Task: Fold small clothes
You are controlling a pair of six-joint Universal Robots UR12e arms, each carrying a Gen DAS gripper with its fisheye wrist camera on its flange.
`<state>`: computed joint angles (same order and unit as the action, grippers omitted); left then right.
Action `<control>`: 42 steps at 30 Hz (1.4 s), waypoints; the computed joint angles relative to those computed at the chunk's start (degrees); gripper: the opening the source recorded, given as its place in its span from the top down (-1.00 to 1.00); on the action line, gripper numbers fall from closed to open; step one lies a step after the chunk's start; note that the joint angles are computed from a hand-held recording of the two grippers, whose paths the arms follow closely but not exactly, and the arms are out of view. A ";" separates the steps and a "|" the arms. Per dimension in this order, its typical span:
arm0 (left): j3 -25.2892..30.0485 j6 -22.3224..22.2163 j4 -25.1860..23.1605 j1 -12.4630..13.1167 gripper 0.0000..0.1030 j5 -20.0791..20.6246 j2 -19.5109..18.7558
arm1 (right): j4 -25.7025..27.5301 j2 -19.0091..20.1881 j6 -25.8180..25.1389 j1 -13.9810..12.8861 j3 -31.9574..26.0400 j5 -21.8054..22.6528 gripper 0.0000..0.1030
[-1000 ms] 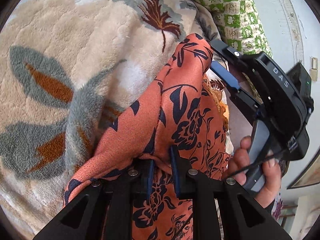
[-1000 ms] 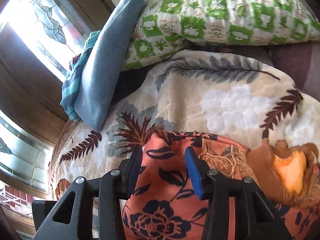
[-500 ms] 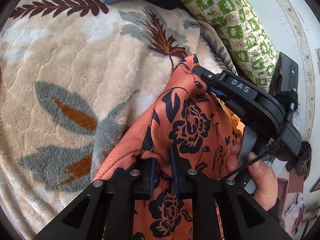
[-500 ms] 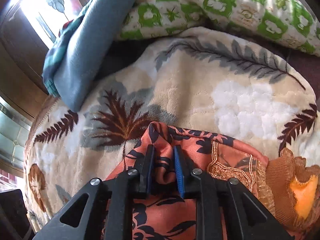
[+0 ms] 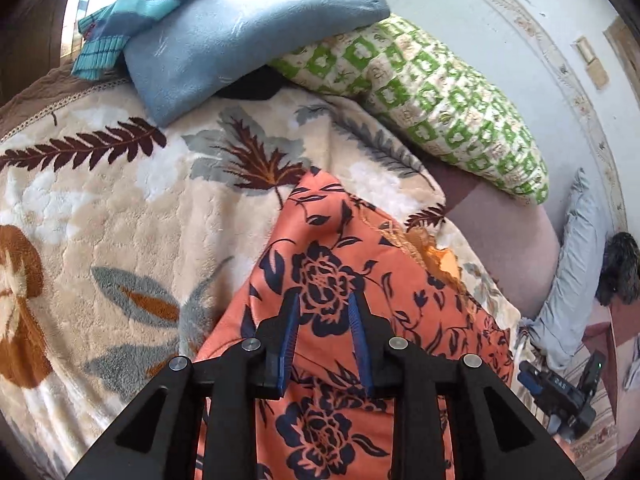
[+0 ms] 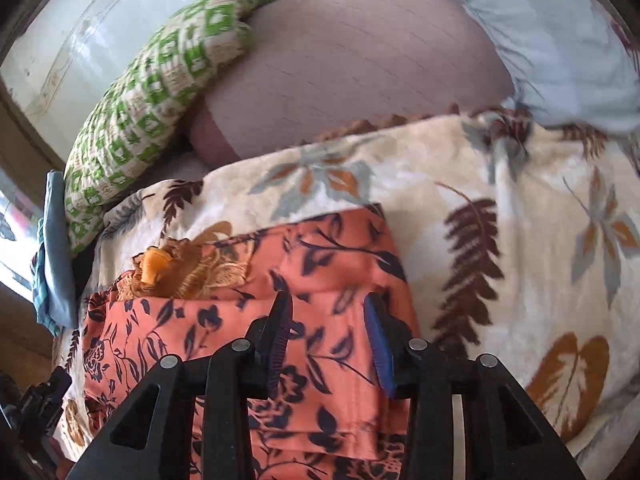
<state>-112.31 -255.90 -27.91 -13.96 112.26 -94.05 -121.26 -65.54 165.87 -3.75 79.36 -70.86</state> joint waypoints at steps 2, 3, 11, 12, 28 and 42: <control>0.60 -1.71 -3.03 0.63 0.52 -1.61 -0.54 | -0.57 0.07 0.24 -0.22 0.78 0.14 0.24; 0.91 -1.34 -2.96 1.26 0.52 -3.07 -1.18 | 0.20 0.36 -0.64 0.00 0.64 -0.07 0.24; 2.82 0.71 -5.53 0.93 0.43 -2.02 -2.62 | -11.40 -1.16 -2.96 0.40 4.41 0.75 0.96; 3.01 1.06 -6.34 1.31 0.43 -3.28 -3.05 | -9.43 -0.37 -3.52 0.82 3.51 -2.09 0.95; 6.73 10.04 -11.42 0.68 0.34 -6.68 -5.42 | -5.94 -5.06 -0.87 -1.52 10.90 2.42 0.78; -2.62 5.02 -17.72 1.23 0.12 -23.27 9.69 | 3.32 -16.31 -5.09 -13.17 15.14 7.61 -0.05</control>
<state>-114.93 -250.88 -45.62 -12.73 88.99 -84.36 -117.94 -81.85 160.78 -16.92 94.49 -63.26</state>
